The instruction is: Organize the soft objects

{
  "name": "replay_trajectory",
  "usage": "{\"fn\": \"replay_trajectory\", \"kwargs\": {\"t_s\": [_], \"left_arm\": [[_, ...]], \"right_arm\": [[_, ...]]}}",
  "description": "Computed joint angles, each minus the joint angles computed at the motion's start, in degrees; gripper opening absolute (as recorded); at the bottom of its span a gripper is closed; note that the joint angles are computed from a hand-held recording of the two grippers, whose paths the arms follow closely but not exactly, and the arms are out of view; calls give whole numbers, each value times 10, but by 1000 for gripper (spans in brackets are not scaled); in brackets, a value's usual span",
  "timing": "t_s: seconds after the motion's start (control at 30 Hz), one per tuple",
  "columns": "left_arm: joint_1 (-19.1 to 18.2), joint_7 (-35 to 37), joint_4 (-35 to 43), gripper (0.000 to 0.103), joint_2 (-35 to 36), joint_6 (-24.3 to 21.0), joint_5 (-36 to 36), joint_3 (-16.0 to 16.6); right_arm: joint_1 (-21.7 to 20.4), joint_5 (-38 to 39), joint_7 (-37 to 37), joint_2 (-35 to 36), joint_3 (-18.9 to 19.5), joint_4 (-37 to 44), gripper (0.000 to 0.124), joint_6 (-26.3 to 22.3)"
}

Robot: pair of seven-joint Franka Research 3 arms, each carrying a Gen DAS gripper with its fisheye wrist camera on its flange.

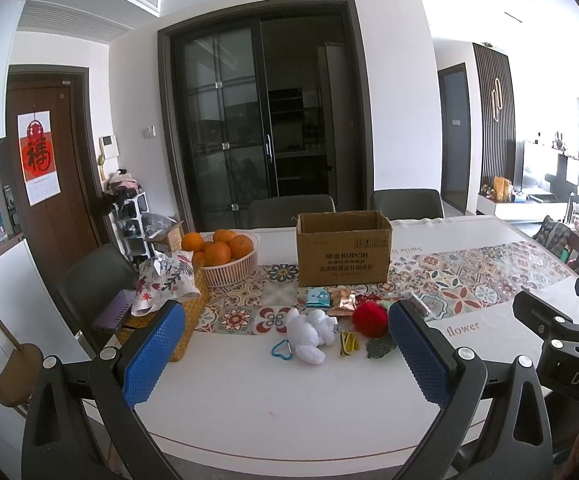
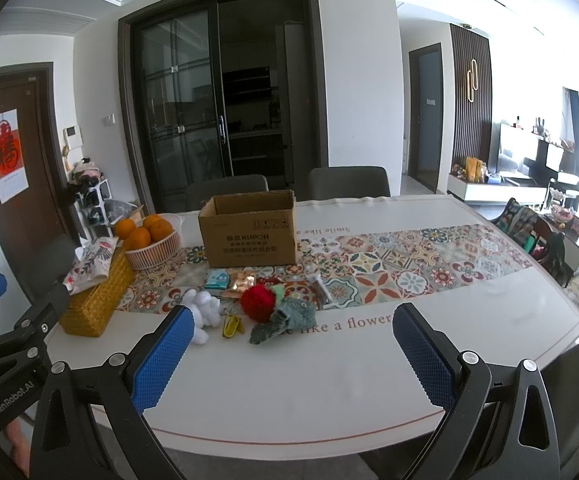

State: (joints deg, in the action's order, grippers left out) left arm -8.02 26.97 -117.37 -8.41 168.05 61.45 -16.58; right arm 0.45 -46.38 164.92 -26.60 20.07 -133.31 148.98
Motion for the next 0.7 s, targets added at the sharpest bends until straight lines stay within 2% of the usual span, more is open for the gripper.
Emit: {"fn": "replay_trajectory", "kwargs": {"t_s": [0.27,0.43,0.47,0.53,0.7], "left_arm": [[-12,60,6,103,13,3,-70,9],[-20,75,22,103,42,-12,-79,9],[-21,58,18,103,47,-12,-63,9],[-29,76,29,103,63,-17,-82,15],[-45,76,52,103,94,-24,-72,29]], "right_arm": [[5,18,-7,9,-9,-2,101,11],[9,40,-21,38,-25,-1,101,31],[10,43,-23,43,-27,-1,101,34],[15,58,-37,63,-38,6,101,43],[19,69,-41,102,-53,22,101,64]]}}
